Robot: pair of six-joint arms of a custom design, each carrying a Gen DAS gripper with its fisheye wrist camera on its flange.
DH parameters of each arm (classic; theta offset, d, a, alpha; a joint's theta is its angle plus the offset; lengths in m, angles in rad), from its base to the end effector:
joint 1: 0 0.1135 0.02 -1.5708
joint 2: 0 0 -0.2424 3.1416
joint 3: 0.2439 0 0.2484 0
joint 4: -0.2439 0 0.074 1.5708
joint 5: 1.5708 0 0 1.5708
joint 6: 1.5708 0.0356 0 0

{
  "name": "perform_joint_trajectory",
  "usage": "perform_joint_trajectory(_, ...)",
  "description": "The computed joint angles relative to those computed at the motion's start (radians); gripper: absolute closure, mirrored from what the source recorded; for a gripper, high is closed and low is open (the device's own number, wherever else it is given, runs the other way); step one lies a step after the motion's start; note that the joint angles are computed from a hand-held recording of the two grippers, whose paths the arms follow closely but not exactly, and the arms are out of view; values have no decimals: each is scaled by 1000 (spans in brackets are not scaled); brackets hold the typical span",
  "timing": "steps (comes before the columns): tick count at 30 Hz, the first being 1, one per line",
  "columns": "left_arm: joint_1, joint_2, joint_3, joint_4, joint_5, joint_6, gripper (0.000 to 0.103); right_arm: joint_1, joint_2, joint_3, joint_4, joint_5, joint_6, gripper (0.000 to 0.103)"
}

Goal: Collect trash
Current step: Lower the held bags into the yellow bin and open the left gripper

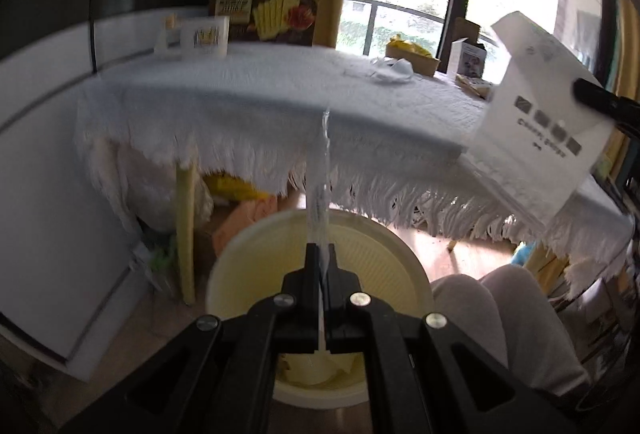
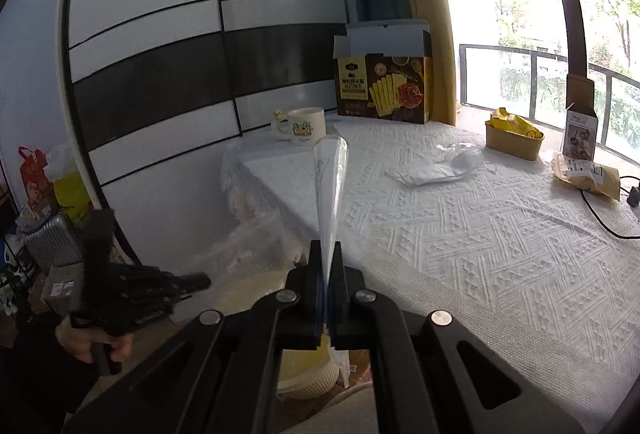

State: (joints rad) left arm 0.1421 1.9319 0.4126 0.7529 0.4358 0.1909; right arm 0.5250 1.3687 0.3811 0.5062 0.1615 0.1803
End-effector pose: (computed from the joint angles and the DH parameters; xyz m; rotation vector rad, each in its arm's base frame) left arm 0.2541 0.0212 0.0289 0.2682 2.2566 -0.3345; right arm 0.2200 0.1208 0.1323 -0.2530 2.0409 0.2738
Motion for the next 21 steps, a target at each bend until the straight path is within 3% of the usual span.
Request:
perform_joint_trajectory(3,-31,83,63,-1,-56,-43,102,-30,36,5,26,-29,2,101)
perform_joint_trajectory(5,-27,115,97,-25,-38,-62,97,-41,66,16,38,-43,2,101)
perform_joint_trajectory(6,-21,116,99,-31,-26,-66,86,-47,87,24,48,-53,0,101)
perform_joint_trajectory(7,-14,117,101,-36,-9,-69,63,-49,99,26,55,-59,-1,101)
perform_joint_trajectory(9,8,111,92,-28,28,-74,41,-53,117,31,70,-73,-3,101)
perform_joint_trajectory(12,45,78,74,-47,77,-67,41,-51,158,46,90,-94,-5,101)
perform_joint_trajectory(21,161,-14,20,-62,105,-61,41,15,302,132,130,-145,-3,101)
